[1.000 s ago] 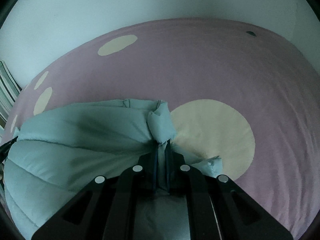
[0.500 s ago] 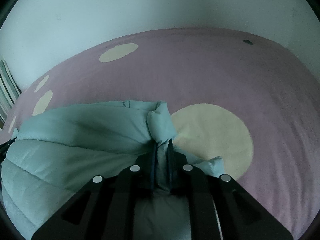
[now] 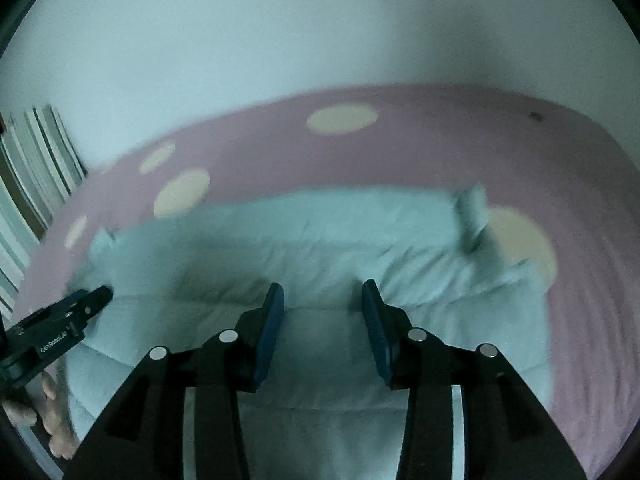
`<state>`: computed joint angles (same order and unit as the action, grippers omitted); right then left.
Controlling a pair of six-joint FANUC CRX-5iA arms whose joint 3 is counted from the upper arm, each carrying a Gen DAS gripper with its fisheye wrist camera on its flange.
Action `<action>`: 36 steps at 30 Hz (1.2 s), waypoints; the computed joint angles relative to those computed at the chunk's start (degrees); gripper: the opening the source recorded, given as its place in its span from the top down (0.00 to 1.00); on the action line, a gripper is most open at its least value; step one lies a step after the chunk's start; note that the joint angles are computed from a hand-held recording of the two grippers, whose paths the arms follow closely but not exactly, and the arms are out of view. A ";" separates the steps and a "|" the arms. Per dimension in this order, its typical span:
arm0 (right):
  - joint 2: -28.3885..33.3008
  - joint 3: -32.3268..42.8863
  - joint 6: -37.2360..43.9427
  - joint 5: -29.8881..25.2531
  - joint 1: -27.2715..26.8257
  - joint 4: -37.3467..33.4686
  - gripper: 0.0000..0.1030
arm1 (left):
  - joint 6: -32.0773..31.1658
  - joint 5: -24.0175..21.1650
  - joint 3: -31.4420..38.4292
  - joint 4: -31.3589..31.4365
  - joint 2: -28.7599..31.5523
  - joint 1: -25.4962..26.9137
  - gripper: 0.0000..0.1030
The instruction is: Fold large clothes
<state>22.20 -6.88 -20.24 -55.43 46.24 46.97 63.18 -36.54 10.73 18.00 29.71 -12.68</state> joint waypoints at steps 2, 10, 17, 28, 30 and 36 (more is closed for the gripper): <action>2.32 2.03 3.02 0.05 -0.39 -3.10 0.59 | 1.75 0.84 0.37 -3.46 0.56 -0.81 0.46; 4.54 1.95 2.43 1.09 -0.84 -2.61 0.59 | 4.87 1.95 1.89 -8.89 2.66 -1.88 0.46; 3.26 2.52 0.35 -3.02 1.41 0.86 0.58 | 3.29 2.84 -3.49 -5.07 -3.09 -0.46 0.48; 6.55 5.39 4.94 -1.94 3.99 -2.38 0.51 | -4.81 9.58 -13.00 -0.37 -5.75 -1.19 0.46; 6.52 5.14 4.82 -1.53 3.85 -2.38 0.51 | -4.23 8.47 -11.55 -1.25 -4.79 -1.29 0.46; 2.73 1.51 0.02 -1.79 5.16 0.91 0.43 | -8.64 5.65 -12.56 3.92 -6.85 0.77 0.46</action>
<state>24.93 -5.38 -20.22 -57.22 51.39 47.88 54.54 -30.89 -1.83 21.92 22.86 -11.91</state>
